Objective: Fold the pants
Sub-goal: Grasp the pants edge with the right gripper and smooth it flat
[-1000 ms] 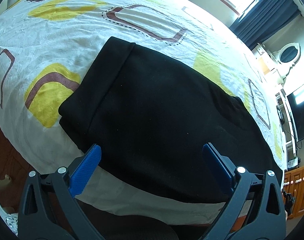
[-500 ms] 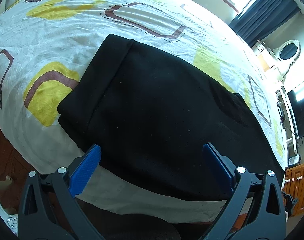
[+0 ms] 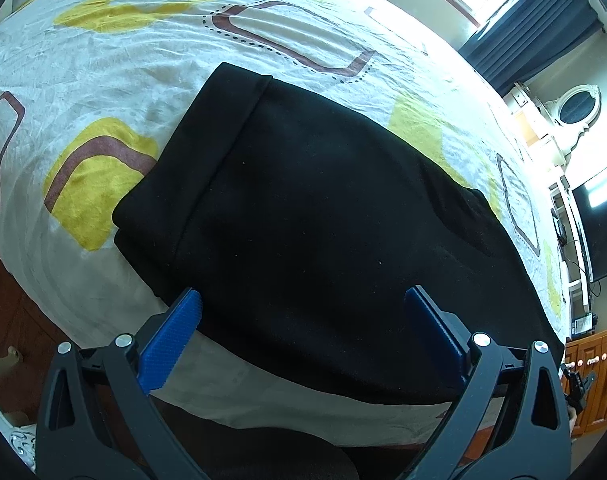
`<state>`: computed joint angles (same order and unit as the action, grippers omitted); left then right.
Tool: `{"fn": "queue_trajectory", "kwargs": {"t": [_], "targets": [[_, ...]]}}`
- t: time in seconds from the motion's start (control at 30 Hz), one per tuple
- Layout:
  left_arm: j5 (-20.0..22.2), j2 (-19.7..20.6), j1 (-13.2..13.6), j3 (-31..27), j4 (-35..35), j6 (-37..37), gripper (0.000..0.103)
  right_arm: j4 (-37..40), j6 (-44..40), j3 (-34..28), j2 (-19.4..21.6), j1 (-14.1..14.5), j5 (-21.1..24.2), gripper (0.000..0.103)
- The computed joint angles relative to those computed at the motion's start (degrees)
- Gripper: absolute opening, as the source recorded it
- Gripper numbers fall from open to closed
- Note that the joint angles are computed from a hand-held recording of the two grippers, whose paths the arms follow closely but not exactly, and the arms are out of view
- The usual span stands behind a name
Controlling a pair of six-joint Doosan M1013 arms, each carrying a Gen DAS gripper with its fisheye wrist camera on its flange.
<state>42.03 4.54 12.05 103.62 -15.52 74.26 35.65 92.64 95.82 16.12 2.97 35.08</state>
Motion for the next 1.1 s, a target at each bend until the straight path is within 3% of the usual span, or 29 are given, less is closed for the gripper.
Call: {"fn": "queue_trajectory", "kwargs": {"t": [0.07, 0.1, 0.17, 0.23, 0.37, 0.5, 0.63, 0.83, 1.1], "targets": [[0.17, 0.10, -0.19, -0.13, 0.71, -0.34, 0.101, -2.86, 0.26, -1.60, 0.74, 0.69, 3.19, 0.063], [0.25, 0.16, -0.31, -0.18, 1.02, -0.53, 0.101, -7.13, 2.28, -2.84, 1.23, 1.50, 5.13, 0.054], [0.35, 0.23, -0.42, -0.26, 1.35, -0.87, 0.101, -12.23, 5.30, -3.76, 1.37, 2.60, 7.05, 0.045], [0.47, 0.26, -0.41, -0.34, 1.31, -1.06, 0.101, -9.68, 5.47, -3.91, 1.35, 2.18, 8.25, 0.023], [0.80, 0.32, -0.21, -0.50, 0.70, -0.89, 0.101, -1.34, 3.73, -2.60, 0.21, 1.80, 6.68, 0.022], [1.65, 0.51, -0.26, -0.82, 0.84, -0.82, 0.101, 19.14, -6.99, 0.13, -1.65, 1.31, 2.94, 0.022], [2.34, 0.63, -0.43, -1.04, 1.03, -0.80, 0.101, 30.29, -14.10, -0.48, -2.00, 3.13, 2.60, 0.022], [3.25, 0.64, -0.02, -1.11, -2.15, 0.60, 0.101, 32.39, -17.58, -5.92, -0.11, 8.16, 3.93, 0.022], [3.48, 0.54, 0.40, -1.16, -4.54, 1.67, 0.101, 30.51, -16.39, -14.29, 5.90, 15.12, 7.17, 0.022]]}}
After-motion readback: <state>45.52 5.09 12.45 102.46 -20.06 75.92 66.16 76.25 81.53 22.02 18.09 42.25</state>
